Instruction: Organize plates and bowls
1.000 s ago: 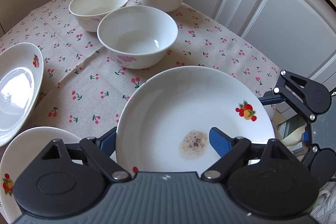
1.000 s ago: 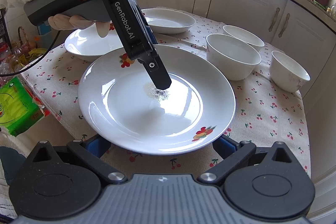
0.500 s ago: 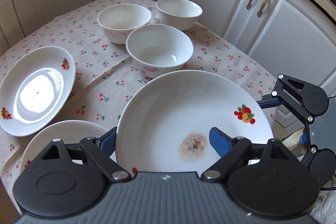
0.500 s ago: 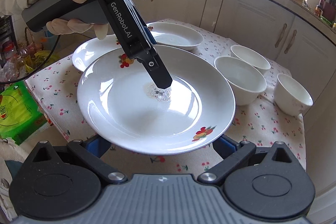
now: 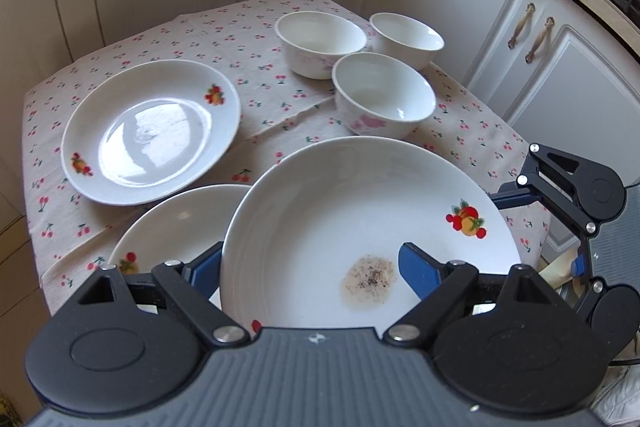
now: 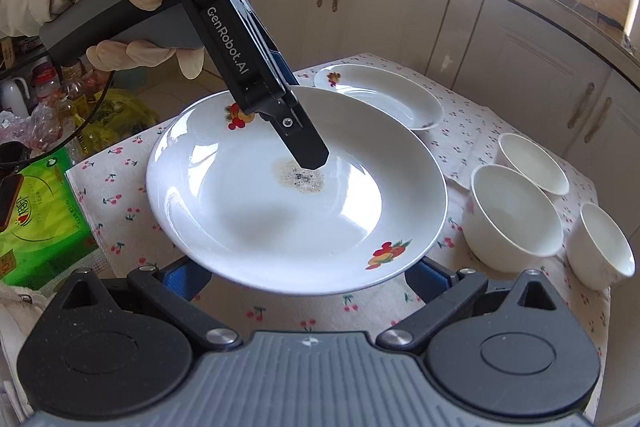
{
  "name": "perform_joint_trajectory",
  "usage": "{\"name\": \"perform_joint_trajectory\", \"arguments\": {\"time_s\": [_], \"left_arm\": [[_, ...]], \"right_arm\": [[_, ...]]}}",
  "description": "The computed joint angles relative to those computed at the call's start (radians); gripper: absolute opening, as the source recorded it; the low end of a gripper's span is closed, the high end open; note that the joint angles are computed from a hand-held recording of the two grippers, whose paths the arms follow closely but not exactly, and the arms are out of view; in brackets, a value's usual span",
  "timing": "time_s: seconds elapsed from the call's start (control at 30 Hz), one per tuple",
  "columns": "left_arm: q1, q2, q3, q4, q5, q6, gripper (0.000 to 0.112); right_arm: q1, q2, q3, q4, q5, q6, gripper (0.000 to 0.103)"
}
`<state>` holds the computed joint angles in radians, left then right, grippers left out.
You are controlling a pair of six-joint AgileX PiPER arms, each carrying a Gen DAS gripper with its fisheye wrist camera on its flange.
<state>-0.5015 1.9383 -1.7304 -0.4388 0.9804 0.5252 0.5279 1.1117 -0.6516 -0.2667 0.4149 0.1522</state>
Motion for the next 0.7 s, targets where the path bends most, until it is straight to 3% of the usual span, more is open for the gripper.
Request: {"name": "perform_joint_trajectory", "arguments": {"time_s": [0.7], "left_arm": [[0.131,0.063,-0.002,-0.105,0.025,0.108,0.089]], "right_arm": [[0.053,0.207,-0.171,-0.026,0.037,0.029,0.103]]}}
